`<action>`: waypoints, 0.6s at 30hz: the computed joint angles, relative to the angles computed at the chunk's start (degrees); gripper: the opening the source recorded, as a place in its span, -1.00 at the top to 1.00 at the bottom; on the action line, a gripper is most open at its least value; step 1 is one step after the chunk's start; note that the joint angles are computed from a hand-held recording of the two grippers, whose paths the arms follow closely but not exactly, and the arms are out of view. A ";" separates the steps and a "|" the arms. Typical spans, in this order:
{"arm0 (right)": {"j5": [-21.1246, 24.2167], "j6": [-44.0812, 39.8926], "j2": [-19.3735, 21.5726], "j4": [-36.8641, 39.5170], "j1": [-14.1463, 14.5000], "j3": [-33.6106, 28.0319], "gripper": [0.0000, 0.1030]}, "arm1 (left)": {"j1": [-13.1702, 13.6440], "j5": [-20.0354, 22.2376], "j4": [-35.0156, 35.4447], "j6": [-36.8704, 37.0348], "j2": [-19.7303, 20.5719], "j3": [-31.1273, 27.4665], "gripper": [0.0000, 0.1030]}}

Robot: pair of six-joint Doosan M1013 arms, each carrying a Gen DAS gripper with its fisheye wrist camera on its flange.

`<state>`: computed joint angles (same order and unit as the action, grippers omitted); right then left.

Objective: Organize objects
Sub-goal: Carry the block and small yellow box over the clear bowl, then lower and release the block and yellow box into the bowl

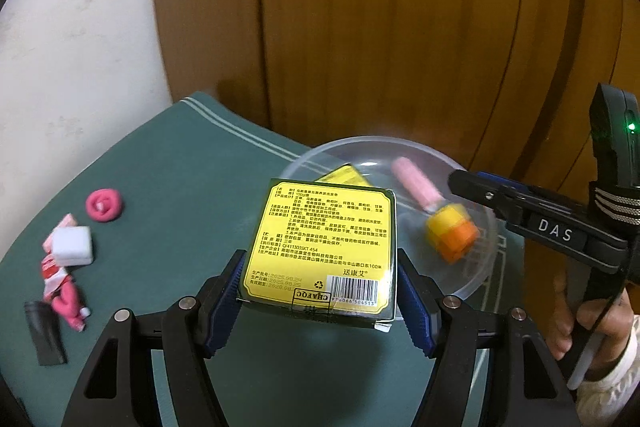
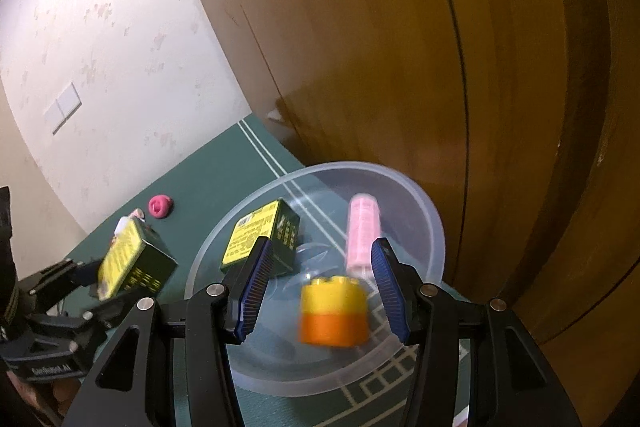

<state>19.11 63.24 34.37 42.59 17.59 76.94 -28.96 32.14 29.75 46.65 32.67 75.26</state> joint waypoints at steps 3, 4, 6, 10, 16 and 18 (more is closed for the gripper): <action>-0.18 -0.90 0.12 0.83 -0.23 -0.12 -0.02 | -0.21 0.00 -1.50 2.49 1.13 -1.57 -0.41; -0.20 -0.87 0.19 0.79 -0.29 -0.20 -0.02 | -0.33 0.21 -1.64 2.98 1.52 -2.09 -0.42; -0.34 -1.55 0.11 1.76 -0.47 0.07 -0.02 | -0.42 1.27 -3.30 4.95 2.32 -3.28 -0.47; -0.72 -2.13 0.00 3.32 -0.67 0.46 -0.02 | -0.45 0.65 -4.22 5.42 2.63 -3.48 -0.73; -0.85 -2.96 -0.24 4.57 -0.66 0.73 -0.02 | -0.33 1.04 -2.41 3.68 2.54 -2.92 -0.73; -0.80 -2.99 -0.17 4.68 -0.52 0.63 -0.02 | -0.25 1.25 -1.67 2.68 2.36 -2.53 -0.73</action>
